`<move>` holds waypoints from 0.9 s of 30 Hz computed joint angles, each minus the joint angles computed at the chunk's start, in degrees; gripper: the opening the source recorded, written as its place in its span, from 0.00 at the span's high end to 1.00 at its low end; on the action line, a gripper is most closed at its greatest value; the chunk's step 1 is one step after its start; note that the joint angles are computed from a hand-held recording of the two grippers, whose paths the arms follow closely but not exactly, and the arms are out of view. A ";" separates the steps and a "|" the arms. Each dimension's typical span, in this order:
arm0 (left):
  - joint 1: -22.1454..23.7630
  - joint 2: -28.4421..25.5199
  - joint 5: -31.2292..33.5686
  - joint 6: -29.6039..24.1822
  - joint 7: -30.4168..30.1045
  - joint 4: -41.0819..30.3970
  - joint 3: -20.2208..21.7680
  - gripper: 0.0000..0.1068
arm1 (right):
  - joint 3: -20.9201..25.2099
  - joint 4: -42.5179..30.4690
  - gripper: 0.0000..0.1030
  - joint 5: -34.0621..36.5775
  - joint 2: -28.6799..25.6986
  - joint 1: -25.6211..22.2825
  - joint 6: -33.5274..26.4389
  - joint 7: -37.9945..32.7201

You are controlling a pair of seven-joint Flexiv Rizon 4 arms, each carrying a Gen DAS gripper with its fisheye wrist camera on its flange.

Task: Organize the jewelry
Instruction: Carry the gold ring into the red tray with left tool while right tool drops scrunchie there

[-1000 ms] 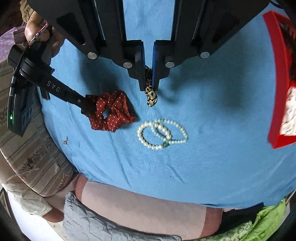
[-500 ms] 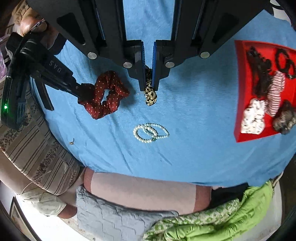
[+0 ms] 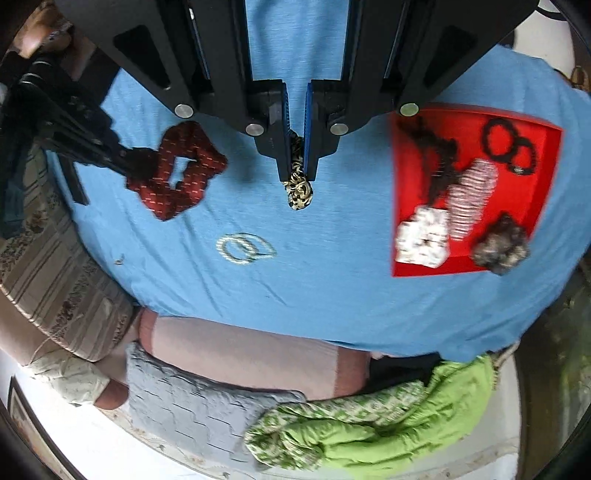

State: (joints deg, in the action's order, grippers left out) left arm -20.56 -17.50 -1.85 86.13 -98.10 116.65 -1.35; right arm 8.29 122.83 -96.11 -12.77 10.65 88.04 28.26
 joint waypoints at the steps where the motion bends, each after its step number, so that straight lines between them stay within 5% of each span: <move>1: -1.62 0.20 1.84 -0.43 -1.58 -0.40 2.54 0.95 | 0.25 -0.07 0.93 0.87 0.03 0.42 -0.21 -0.91; 3: -3.02 0.98 4.92 -0.94 -4.22 -0.47 5.86 0.95 | 0.38 -0.17 0.93 2.67 0.03 1.36 -0.38 -2.65; 12: 0.65 5.19 11.34 -1.04 -10.75 1.74 9.17 0.95 | -0.55 -1.82 0.93 11.38 -0.94 7.03 -0.56 -11.02; 20: 6.78 7.57 14.68 0.03 -13.16 3.96 8.88 0.94 | -0.70 -6.51 0.93 25.16 -4.55 14.06 -2.21 -25.78; 23: 10.78 7.84 10.30 2.12 -9.21 6.40 6.07 0.94 | -0.30 -9.16 0.93 30.47 -6.55 16.01 -2.57 -31.70; 27: 19.22 7.35 -3.86 5.16 3.32 10.46 -2.87 0.94 | 0.97 -13.42 0.93 37.92 -9.65 18.06 -4.15 -39.75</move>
